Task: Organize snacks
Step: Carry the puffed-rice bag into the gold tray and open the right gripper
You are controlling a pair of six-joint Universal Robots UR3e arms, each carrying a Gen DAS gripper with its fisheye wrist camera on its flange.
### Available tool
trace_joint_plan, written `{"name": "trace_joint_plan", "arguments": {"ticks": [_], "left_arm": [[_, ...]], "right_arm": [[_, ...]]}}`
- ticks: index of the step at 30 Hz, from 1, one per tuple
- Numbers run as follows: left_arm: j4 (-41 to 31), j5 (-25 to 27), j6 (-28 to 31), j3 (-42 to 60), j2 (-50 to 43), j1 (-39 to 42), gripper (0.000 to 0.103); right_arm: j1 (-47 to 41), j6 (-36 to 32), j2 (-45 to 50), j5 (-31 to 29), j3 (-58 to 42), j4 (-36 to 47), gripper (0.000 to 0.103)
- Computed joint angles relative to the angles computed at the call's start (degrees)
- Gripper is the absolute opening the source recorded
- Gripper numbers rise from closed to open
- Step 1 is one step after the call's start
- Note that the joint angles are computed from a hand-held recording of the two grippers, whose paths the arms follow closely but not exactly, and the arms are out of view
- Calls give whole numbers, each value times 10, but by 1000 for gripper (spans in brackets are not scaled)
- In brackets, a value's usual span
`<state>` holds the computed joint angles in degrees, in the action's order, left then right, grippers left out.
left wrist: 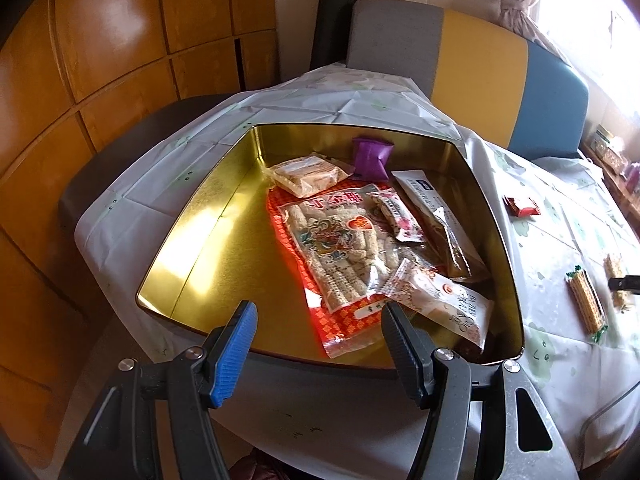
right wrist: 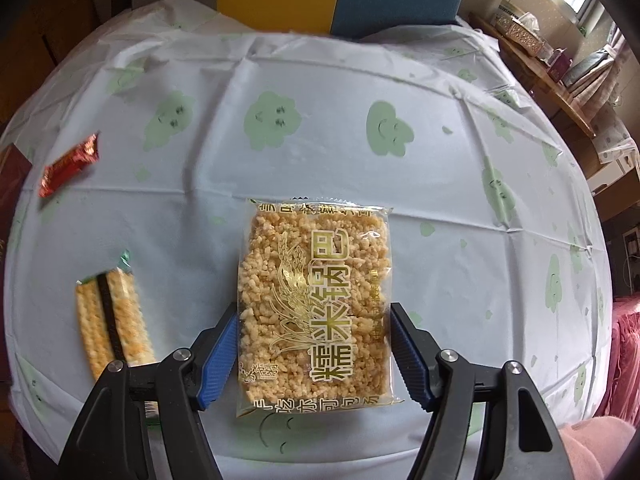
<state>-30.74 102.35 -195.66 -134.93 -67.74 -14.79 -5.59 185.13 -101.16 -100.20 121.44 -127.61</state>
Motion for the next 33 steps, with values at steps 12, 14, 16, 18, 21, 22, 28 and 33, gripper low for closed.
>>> {"name": "trace_joint_plan", "arguments": {"ticks": [12,14,16,18,21,22,28,33], "left_arm": [[1,-20,23,-30,49,77,65],[-9,-24,30,-38,75,110,65],[-25,-34,39,-47,104,150,65],[-34,-40,47,-52,121,179,65],[-42,-52,58,-59,137,212,65],[-46,-56,59,-60,143,220,65],[-58,-78,72,-69,164,254,65],[-57,-84,74,-75,165,260,65]], "right_arm": [[201,103,63,59,-168,32,72],[242,106,108,80,-204,18,72],[286,118,162,99,-258,5,72],[320,126,220,126,-317,-6,72],[359,133,310,172,-422,-10,72],[371,139,344,187,-462,-9,72],[424,173,554,249,-716,29,73],[442,188,664,273,-861,83,73]]}}
